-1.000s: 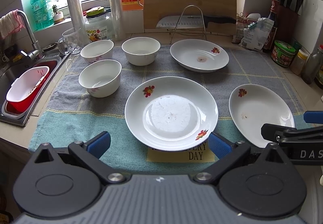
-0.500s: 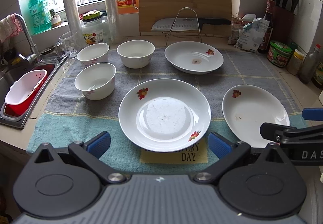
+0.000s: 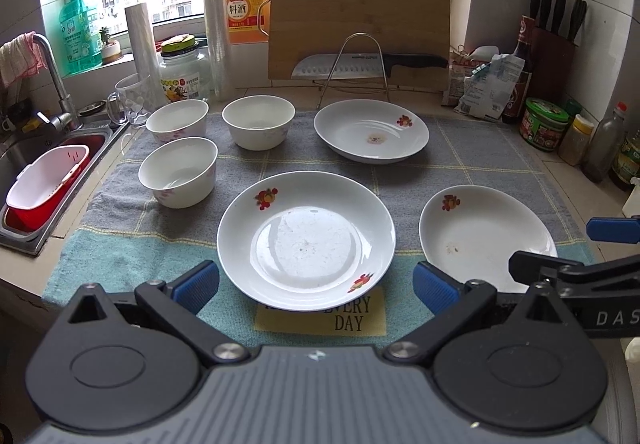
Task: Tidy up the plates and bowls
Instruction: 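Move the left tool to a white floral plate and grasp its rim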
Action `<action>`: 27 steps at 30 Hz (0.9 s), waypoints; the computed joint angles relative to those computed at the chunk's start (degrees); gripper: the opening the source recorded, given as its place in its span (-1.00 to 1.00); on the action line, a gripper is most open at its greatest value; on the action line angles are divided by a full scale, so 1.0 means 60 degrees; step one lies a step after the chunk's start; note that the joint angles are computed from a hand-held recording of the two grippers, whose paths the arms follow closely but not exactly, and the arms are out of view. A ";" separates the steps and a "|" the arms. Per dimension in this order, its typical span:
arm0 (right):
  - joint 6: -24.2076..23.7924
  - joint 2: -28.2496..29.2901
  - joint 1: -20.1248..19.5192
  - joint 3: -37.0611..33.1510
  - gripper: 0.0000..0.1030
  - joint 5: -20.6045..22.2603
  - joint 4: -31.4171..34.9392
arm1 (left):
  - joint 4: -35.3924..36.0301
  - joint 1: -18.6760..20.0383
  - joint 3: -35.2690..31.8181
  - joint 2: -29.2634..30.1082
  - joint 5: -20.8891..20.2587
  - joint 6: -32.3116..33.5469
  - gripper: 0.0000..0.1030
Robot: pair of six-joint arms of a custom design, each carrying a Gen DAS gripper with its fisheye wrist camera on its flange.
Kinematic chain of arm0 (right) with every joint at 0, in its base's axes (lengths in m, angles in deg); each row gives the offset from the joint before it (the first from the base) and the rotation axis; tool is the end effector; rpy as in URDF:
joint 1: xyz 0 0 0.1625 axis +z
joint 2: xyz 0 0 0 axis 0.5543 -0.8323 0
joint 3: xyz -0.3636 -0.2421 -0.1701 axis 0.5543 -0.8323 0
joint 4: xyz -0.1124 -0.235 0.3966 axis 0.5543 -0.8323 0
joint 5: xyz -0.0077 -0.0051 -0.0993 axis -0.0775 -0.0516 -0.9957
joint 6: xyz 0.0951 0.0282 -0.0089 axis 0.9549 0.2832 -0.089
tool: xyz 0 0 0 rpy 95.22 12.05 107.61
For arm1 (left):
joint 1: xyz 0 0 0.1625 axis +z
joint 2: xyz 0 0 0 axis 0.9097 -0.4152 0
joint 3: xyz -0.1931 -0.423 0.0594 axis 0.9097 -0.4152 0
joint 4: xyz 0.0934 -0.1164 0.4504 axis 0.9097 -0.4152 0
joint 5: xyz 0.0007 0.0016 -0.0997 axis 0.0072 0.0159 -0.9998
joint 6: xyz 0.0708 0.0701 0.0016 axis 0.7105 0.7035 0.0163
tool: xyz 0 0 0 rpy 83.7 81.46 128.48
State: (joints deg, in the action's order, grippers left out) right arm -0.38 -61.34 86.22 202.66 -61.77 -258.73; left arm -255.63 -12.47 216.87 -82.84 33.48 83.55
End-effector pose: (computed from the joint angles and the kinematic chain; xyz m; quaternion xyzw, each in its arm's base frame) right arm 0.3309 -0.4490 0.0091 0.2088 -0.8691 0.3173 0.3168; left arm -0.0648 -0.4417 0.2706 0.1709 0.8499 -0.3572 0.3476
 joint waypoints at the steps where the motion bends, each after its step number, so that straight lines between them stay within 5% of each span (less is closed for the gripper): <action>1: -0.0280 -0.0029 -0.0072 0.0081 1.00 0.0133 -0.0228 | -0.0267 -0.0061 0.0053 0.0079 0.0099 0.0088 0.98; 4: -0.0818 -0.0079 -0.0249 0.0301 1.00 0.0365 -0.0739 | -0.0925 -0.0154 0.0163 0.0233 0.0211 0.0364 0.98; 19: -0.1687 -0.0299 -0.1320 0.1278 1.00 0.1007 -0.1926 | -0.0046 -0.0062 0.0096 -0.0156 -0.0828 -0.0091 0.98; 27: -0.2035 -0.0192 -0.1727 0.1468 1.00 0.1602 -0.1825 | 0.0037 -0.0138 0.0186 -0.0113 -0.0532 -0.0302 0.98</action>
